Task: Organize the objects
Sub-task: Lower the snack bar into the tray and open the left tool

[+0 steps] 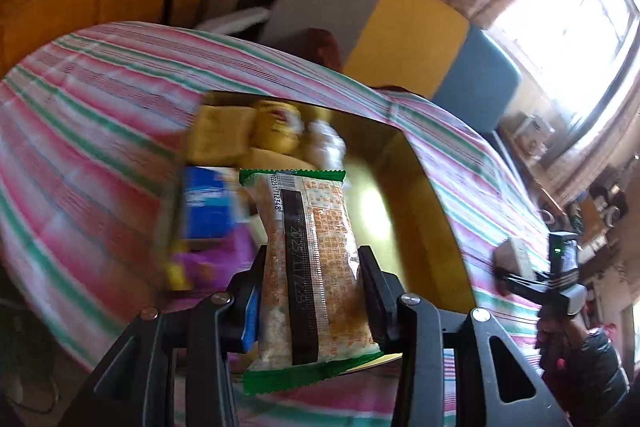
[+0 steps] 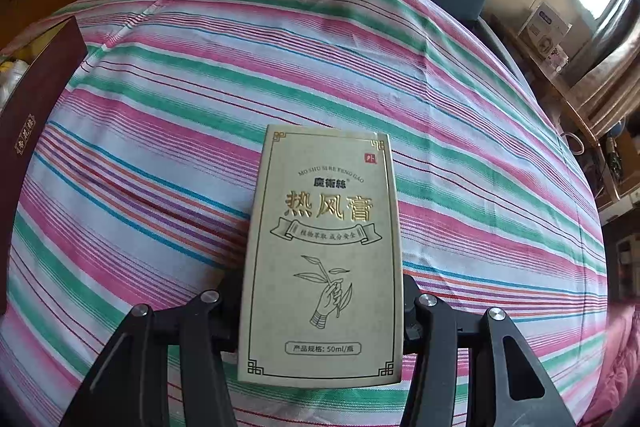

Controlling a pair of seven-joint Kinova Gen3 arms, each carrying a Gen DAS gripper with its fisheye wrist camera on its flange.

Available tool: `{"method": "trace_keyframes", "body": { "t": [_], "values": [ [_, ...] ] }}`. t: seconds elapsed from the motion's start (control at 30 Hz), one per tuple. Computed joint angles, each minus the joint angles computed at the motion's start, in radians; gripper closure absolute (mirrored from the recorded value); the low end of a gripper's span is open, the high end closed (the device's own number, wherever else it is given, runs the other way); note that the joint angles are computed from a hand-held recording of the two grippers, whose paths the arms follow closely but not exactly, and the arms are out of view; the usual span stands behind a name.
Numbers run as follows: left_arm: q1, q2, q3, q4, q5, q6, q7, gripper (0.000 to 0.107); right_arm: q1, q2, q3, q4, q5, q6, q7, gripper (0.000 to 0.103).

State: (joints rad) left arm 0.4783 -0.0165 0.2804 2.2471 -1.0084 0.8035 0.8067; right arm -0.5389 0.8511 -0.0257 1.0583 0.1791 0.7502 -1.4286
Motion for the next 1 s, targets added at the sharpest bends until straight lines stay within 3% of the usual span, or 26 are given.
{"method": "trace_keyframes", "body": {
  "t": [0.2,0.4,0.47,0.73,1.0],
  "values": [
    [-0.043,0.091,-0.071,-0.058,-0.031,-0.150,-0.045,0.066,-0.001,-0.002,0.001,0.002,0.001,0.002,-0.001,0.050],
    [-0.067,0.182,-0.168,-0.075,0.081,-0.287,-0.126,0.066,-0.004,-0.001,0.004,0.000,0.006,0.003,0.001,0.050],
    [-0.062,0.204,-0.185,-0.084,0.126,-0.289,-0.170,0.066,-0.003,0.002,0.003,-0.007,0.006,0.006,0.003,0.050],
    [0.005,0.211,-0.249,-0.084,0.139,-0.284,-0.203,0.063,-0.004,0.002,0.004,-0.006,0.006,0.006,0.003,0.050],
    [0.063,0.198,-0.210,-0.122,0.120,-0.112,-0.212,0.063,-0.006,0.001,0.006,-0.005,0.009,0.005,0.004,0.050]
  ]
}}
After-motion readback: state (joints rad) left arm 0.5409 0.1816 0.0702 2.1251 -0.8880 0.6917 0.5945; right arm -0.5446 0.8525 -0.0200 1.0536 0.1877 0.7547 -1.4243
